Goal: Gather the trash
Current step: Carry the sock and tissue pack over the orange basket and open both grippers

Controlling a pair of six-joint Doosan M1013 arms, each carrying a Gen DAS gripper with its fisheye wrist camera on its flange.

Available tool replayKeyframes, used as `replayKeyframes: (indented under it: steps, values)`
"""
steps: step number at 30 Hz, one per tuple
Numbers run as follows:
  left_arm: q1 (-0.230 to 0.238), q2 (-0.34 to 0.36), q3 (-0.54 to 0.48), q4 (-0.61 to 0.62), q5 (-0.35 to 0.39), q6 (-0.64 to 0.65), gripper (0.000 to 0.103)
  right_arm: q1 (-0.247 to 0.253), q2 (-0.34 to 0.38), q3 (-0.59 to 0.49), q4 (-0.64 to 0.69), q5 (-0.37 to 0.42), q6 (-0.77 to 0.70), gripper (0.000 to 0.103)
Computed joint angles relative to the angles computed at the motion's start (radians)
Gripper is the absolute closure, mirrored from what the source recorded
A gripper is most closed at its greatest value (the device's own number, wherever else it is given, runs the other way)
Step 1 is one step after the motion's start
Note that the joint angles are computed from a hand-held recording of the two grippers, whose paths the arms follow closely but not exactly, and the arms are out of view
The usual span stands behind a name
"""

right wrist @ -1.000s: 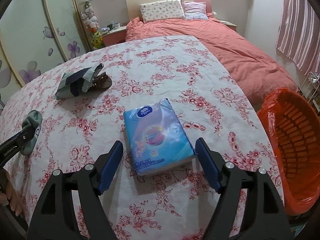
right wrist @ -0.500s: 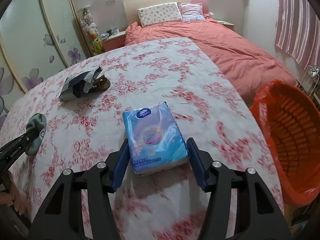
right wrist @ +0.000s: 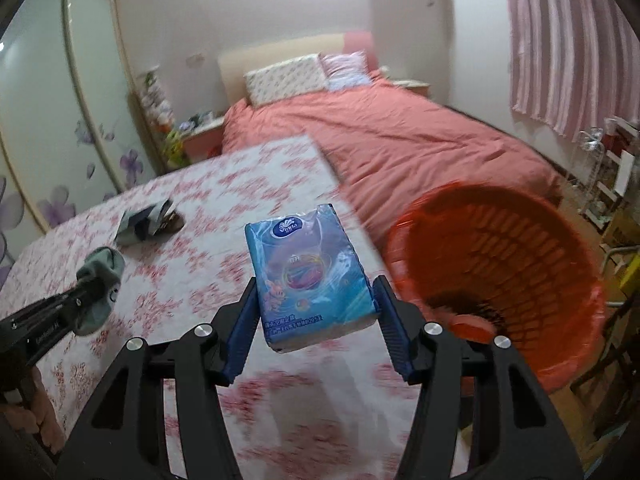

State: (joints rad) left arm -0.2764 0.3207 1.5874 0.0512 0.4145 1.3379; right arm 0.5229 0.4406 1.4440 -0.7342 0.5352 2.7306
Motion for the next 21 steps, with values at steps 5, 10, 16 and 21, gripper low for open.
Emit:
replayKeyframes:
  steps: [5, 10, 16, 21]
  values:
    - [-0.038, -0.004, -0.015, -0.198, -0.025, 0.186, 0.092, -0.003, -0.043, 0.052, -0.194, 0.035, 0.201, 0.047]
    - [-0.07, 0.008, -0.048, -0.371, -0.014, 0.348, 0.092, -0.022, -0.071, 0.085, -0.305, 0.059, 0.347, 0.047]
    - [-0.111, 0.038, -0.096, -0.516, 0.008, 0.497, 0.092, -0.052, -0.081, 0.107, -0.371, 0.078, 0.455, 0.047]
    - [-0.143, 0.08, -0.15, -0.608, 0.06, 0.598, 0.092, -0.078, -0.084, 0.125, -0.394, 0.063, 0.507, 0.046]
